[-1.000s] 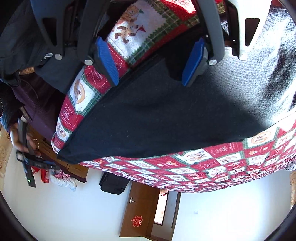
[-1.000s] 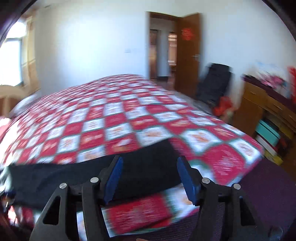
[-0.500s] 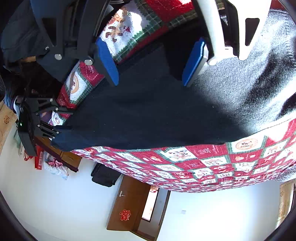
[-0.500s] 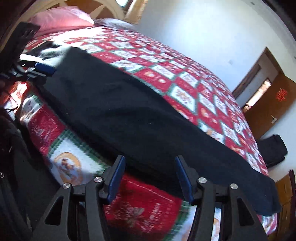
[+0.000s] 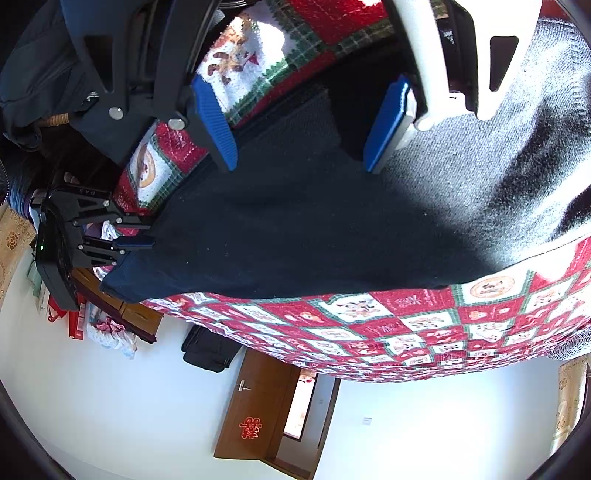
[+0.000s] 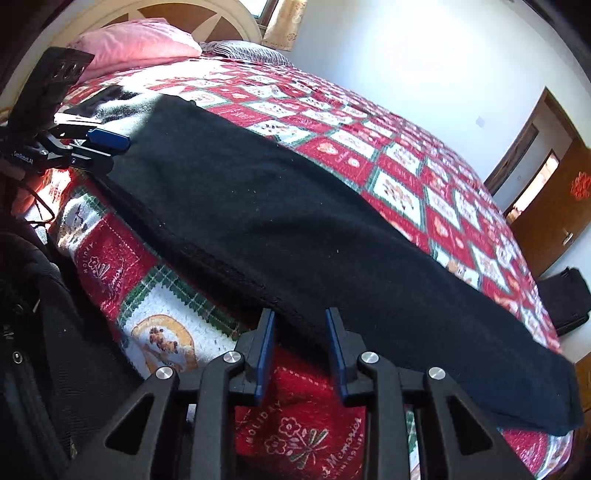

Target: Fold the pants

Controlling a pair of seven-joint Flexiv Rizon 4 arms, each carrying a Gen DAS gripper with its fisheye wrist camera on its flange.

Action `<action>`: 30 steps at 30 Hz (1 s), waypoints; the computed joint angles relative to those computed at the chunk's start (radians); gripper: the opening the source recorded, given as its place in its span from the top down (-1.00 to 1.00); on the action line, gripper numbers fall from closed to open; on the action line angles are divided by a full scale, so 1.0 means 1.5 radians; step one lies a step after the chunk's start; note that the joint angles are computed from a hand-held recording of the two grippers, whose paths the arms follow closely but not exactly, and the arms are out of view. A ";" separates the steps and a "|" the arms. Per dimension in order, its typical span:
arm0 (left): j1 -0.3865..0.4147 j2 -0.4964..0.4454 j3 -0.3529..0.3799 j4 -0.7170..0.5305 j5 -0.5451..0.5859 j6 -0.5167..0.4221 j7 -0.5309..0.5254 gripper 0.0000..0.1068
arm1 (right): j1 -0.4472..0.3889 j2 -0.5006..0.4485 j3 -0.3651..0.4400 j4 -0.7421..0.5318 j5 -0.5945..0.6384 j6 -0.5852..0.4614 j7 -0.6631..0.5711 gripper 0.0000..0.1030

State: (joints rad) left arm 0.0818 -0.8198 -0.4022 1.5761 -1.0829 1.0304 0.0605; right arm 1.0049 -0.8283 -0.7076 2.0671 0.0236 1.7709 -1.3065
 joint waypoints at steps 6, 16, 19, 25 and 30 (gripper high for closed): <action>-0.001 0.000 0.000 0.001 -0.001 0.000 0.002 -0.39 | 0.058 -0.062 -0.068 -0.018 0.006 -0.007 0.001 0.43; 0.000 0.002 0.000 0.004 -0.007 -0.001 0.011 -0.39 | 0.025 -0.050 -0.037 -0.029 0.002 0.002 -0.004 0.33; 0.001 0.002 0.001 0.003 -0.007 -0.006 0.010 -0.39 | -0.007 -0.021 0.002 -0.032 0.003 -0.002 0.000 0.62; 0.005 0.002 0.008 -0.001 0.000 -0.030 0.001 -0.39 | -0.020 0.009 0.027 -0.015 -0.014 -0.006 0.001 0.95; 0.007 -0.001 0.015 -0.009 0.013 -0.049 -0.004 -0.39 | -0.008 -0.010 0.013 -0.012 -0.030 -0.007 -0.007 0.93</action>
